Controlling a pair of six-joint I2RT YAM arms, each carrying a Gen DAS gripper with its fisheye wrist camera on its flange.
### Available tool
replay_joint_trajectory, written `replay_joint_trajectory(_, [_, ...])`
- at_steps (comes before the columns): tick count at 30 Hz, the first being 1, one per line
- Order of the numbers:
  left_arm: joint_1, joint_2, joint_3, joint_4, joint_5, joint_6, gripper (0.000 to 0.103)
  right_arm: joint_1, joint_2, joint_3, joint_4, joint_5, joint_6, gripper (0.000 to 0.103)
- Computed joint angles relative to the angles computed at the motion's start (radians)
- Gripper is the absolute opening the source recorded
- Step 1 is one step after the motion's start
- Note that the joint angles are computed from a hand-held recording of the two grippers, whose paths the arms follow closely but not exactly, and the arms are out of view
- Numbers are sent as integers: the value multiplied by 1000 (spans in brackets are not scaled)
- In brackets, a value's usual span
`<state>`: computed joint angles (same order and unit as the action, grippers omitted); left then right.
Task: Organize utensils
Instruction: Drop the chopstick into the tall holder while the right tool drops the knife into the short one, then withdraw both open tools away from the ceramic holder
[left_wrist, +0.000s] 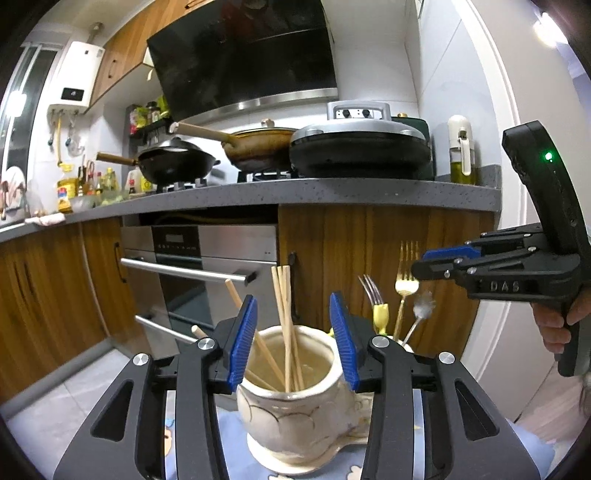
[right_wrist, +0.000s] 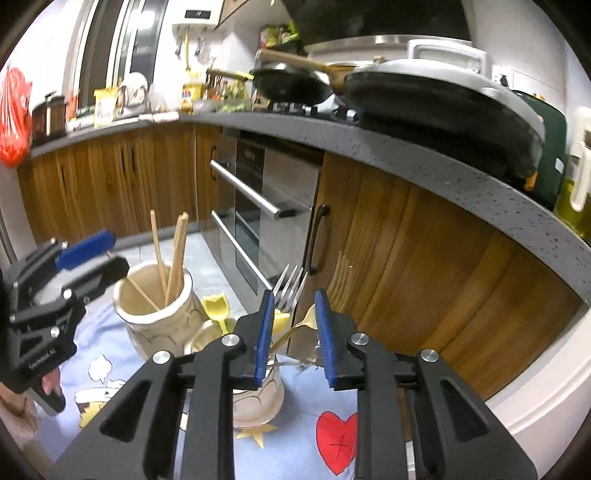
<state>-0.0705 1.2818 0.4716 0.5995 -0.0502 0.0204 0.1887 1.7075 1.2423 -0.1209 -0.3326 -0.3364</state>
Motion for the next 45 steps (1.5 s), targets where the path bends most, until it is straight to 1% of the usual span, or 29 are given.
replay_joint_trajectory(1, [-3,-19,-7,-17,-3,-5,41,-10,-16,-19,7,-16,14,33])
replay_joint_trajectory(5, [-20,-104,-54,-80,-26,-12,41,-32,-70,-117,38,-58,22,33])
replay_joint_trajectory(9, [-21,-176,-116,-136,-25,-38,41,-49,-105,-218,45,-101,15,33])
replay_joint_trajectory(14, [-32,-232,-206,-164,-47,-60,42,-40,-151,-360,115,-88,9,33])
replay_joint_trajectory(16, [-37,-240,-239,-164,-59,-69,44,-34,-159,-406,154,-78,17,33])
replay_joint_trajectory(17, [-39,-243,-253,-160,-64,-70,48,-32,-161,-427,171,-80,26,34])
replay_joint_trajectory(19, [-46,-254,-285,-143,-93,-69,55,-31,-159,-467,213,-87,50,42])
replay_joint_trajectory(20, [-46,-262,-295,-140,-97,-69,55,-29,-160,-484,239,-80,59,43])
replay_joint_trajectory(21, [-45,-273,-304,-141,-98,-72,55,-26,-165,-513,285,-70,70,46])
replay_joint_trajectory(24, [-53,-292,-326,-120,-128,-72,56,-24,-169,-589,438,-58,118,66])
replay_joint_trajectory(25, [-59,-293,-336,-101,-143,-70,58,-25,-165,-609,483,-63,135,69])
replay_joint_trajectory(26, [-65,-290,-344,-78,-159,-67,63,-25,-162,-628,524,-65,150,71])
replay_joint_trajectory(28, [-75,-274,-358,-32,-184,-65,80,-18,-149,-653,587,-54,165,80])
replay_joint_trajectory(29, [-82,-266,-369,-3,-194,-65,81,-15,-142,-662,611,-49,166,81])
replay_joint_trajectory(33, [-90,-227,-389,57,-220,-56,81,-8,-120,-702,712,-30,163,84])
replay_joint_trajectory(34, [-86,-217,-394,70,-219,-57,82,-7,-113,-713,738,-30,158,87])
replay_joint_trajectory(38, [-65,-175,-409,123,-201,-70,82,-9,-82,-745,819,-38,157,90])
replay_joint_trajectory(43, [-43,-175,-414,140,-178,-79,84,-15,-78,-757,858,-55,166,94])
replay_joint_trajectory(45, [-44,-180,-421,149,-175,-79,87,-14,-84,-770,876,-56,166,95])
